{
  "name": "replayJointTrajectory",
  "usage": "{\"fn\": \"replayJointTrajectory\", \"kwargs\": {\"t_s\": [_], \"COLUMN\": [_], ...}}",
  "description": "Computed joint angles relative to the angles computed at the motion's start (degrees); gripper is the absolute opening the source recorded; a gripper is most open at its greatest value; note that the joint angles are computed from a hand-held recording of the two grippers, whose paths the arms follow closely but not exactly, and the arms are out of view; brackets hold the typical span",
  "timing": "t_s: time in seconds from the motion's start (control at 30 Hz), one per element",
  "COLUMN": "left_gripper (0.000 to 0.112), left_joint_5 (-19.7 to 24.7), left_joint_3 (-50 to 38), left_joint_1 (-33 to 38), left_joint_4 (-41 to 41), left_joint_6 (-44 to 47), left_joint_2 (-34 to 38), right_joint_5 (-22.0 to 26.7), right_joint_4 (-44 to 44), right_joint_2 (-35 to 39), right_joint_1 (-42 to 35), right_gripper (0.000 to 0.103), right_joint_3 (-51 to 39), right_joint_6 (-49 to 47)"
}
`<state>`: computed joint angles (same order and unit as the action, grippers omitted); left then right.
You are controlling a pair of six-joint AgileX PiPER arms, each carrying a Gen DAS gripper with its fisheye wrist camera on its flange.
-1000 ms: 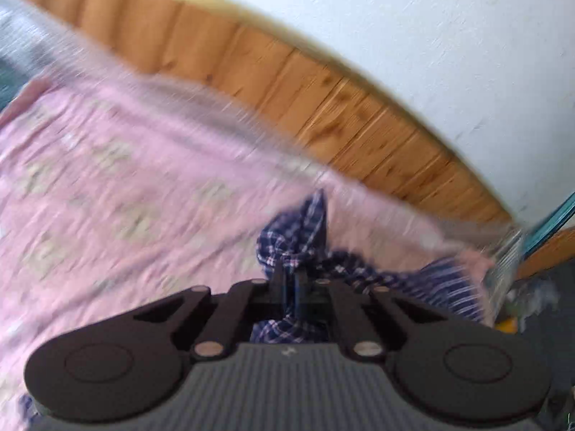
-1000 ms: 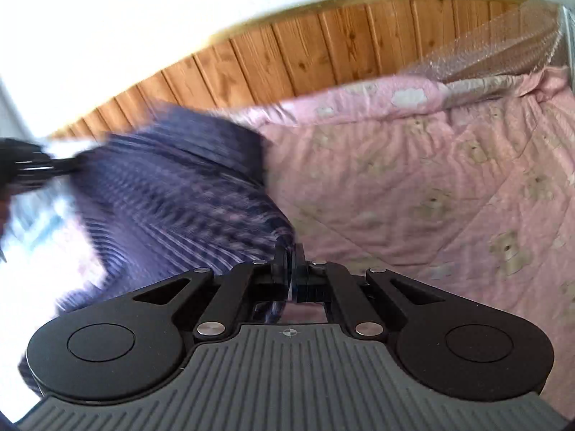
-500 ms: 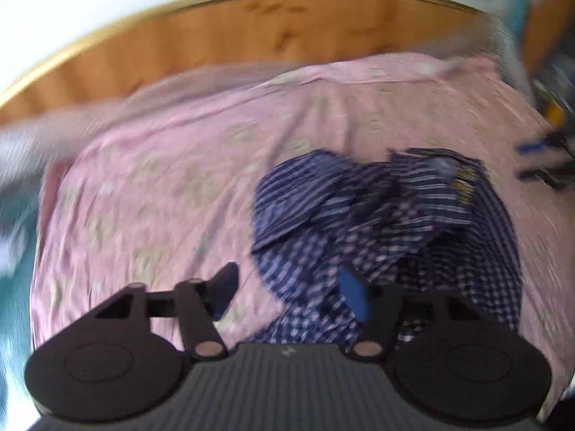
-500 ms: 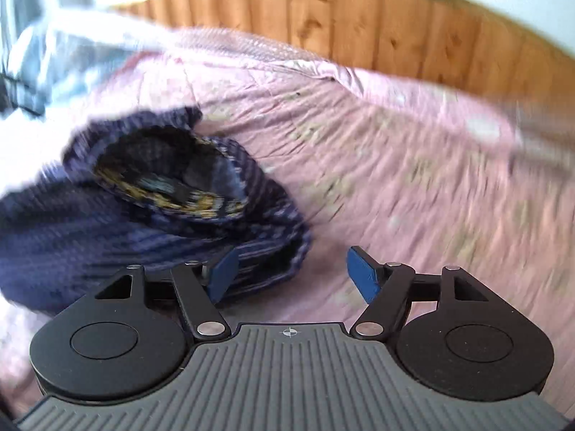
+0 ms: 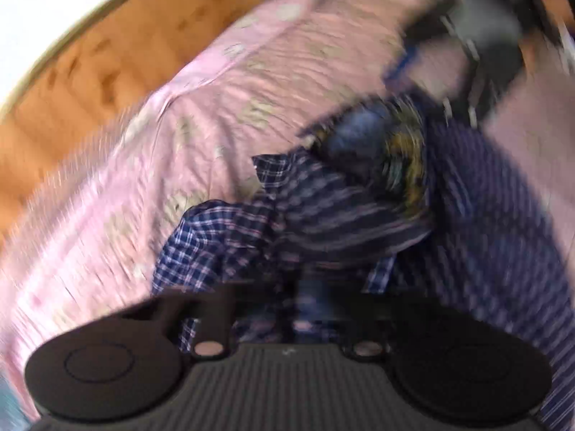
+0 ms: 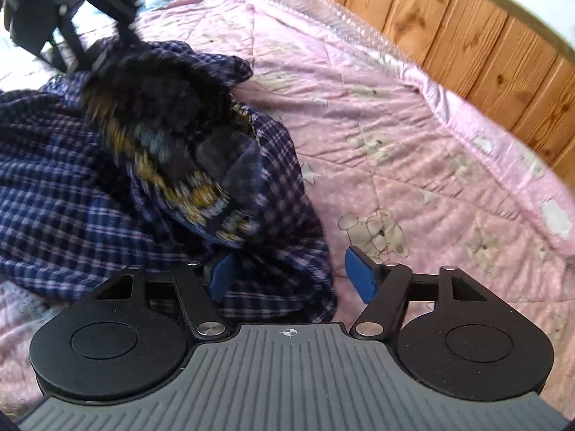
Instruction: Fold clothes
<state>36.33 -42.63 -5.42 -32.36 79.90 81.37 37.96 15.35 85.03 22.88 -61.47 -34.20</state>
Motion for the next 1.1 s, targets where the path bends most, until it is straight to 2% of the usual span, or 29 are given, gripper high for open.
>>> {"fn": "replayJointTrajectory", "kwargs": {"t_s": [0.03, 0.1, 0.17, 0.2, 0.23, 0.3, 0.43, 0.57, 0.6, 0.67, 0.7, 0.73, 0.83, 1.0, 1.07, 1.1], "left_gripper": [0.005, 0.004, 0.004, 0.004, 0.004, 0.004, 0.004, 0.005, 0.007, 0.012, 0.020, 0.024, 0.031, 0.033, 0.032, 0.023], "left_joint_5": [4.2, 9.8, 13.1, 14.6, 15.6, 18.1, 21.0, 23.9, 23.5, 22.8, 22.4, 22.0, 20.3, 19.6, 19.1, 18.7], "left_joint_3": [-3.1, -7.3, -9.8, -11.1, -12.0, -13.8, -15.8, -18.9, -18.8, -18.4, -18.2, -18.0, -17.7, -19.2, -19.9, -20.0], "left_joint_1": [2.5, 6.9, 9.9, 11.2, 12.5, 15.1, 18.6, 19.7, 19.7, 19.6, 19.5, 19.5, 18.6, 16.5, 15.6, 15.3], "left_joint_4": [-2.1, -6.0, -7.6, -8.3, -8.6, -9.9, -9.9, -6.4, -5.9, -4.9, -4.5, -4.0, -2.7, -2.3, -1.9, -1.7], "left_joint_6": [-1.0, -1.5, -2.5, -3.2, -3.9, -5.0, -5.0, -6.8, -7.1, -7.3, -7.3, -7.3, -8.3, -11.4, -12.8, -13.4], "left_joint_2": [1.4, 2.3, 2.3, 2.3, 1.9, 1.8, 0.7, 1.2, 1.6, 2.7, 3.4, 4.1, 6.3, 11.3, 13.3, 13.6], "right_joint_5": [2.9, 8.9, 10.2, 10.9, 11.0, 12.3, 22.1, 23.9, 24.7, 26.3, 27.2, 28.0, 27.3, 27.3, 26.5, 25.4], "right_joint_4": [4.5, 11.7, 17.9, 20.7, 22.4, 27.3, 41.9, 51.9, 53.9, 57.7, 59.4, 60.0, 61.1, 64.0, 65.0, 63.8], "right_joint_2": [1.7, 5.2, 6.5, 7.2, 7.8, 9.5, 12.5, 10.5, 10.6, 10.8, 10.9, 11.4, 12.7, 17.0, 18.1, 18.1], "right_joint_1": [-2.3, -6.6, -9.5, -10.9, -11.5, -13.1, -18.2, -20.9, -21.6, -23.1, -23.8, -24.4, -26.3, -29.6, -29.9, -29.3], "right_gripper": [0.053, 0.053, 0.055, 0.061, 0.068, 0.068, 0.066, 0.067, 0.066, 0.058, 0.044, 0.039, 0.039, 0.037, 0.020, 0.006], "right_joint_3": [-2.0, -6.0, -6.5, -6.7, -6.6, -6.2, -4.3, 1.7, 2.9, 5.2, 6.3, 6.9, 8.5, 10.5, 11.1, 10.7], "right_joint_6": [-2.1, -4.3, -6.3, -7.0, -6.6, -6.7, -9.9, -13.4, -14.2, -15.8, -16.5, -16.9, -17.5, -20.1, -21.3, -20.9]}}
